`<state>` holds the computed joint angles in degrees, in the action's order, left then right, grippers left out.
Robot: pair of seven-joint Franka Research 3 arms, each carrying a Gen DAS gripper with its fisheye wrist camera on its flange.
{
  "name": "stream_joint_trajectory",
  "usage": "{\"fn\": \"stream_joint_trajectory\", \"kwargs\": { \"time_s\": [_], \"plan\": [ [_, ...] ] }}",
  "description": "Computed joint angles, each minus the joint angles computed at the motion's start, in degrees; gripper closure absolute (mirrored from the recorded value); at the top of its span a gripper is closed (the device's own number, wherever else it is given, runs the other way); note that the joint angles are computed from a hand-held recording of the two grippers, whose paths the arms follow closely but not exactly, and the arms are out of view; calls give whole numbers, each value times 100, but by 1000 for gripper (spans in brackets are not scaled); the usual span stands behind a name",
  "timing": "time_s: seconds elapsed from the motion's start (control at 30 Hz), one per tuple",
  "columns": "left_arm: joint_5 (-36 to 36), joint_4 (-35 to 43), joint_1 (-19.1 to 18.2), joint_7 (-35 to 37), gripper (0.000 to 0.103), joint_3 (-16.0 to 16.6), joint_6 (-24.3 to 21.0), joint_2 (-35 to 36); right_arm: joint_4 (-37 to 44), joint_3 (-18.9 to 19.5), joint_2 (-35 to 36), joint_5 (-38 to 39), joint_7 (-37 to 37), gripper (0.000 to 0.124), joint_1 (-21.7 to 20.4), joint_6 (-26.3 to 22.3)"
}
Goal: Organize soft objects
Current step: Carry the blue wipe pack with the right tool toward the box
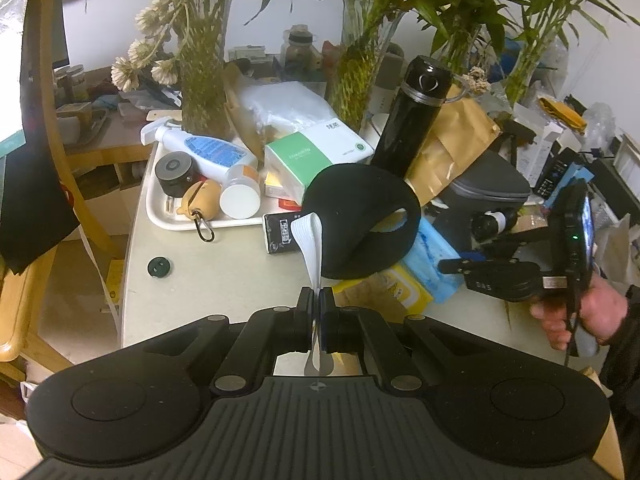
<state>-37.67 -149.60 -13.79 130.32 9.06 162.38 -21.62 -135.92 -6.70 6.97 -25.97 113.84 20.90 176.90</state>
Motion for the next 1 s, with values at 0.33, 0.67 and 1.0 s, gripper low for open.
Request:
{"fn": "stream_joint_trajectory", "kwargs": {
  "time_s": [0.33, 0.67, 1.0],
  "plan": [
    [-116, -56, -38, 196, 99, 80, -112, -212, -477, 163, -970, -1916, 1954, 112, -413, -310],
    [302, -365, -46, -81, 99, 80, -168, -868, -1163, 743, -2181, -1388, 1614, 112, -878, -539],
    [1318, -788, -8, -767, 99, 70, -577, -1997, -1747, 1156, -3598, -106, 821, 112, -795, -1193]
  ]
}}
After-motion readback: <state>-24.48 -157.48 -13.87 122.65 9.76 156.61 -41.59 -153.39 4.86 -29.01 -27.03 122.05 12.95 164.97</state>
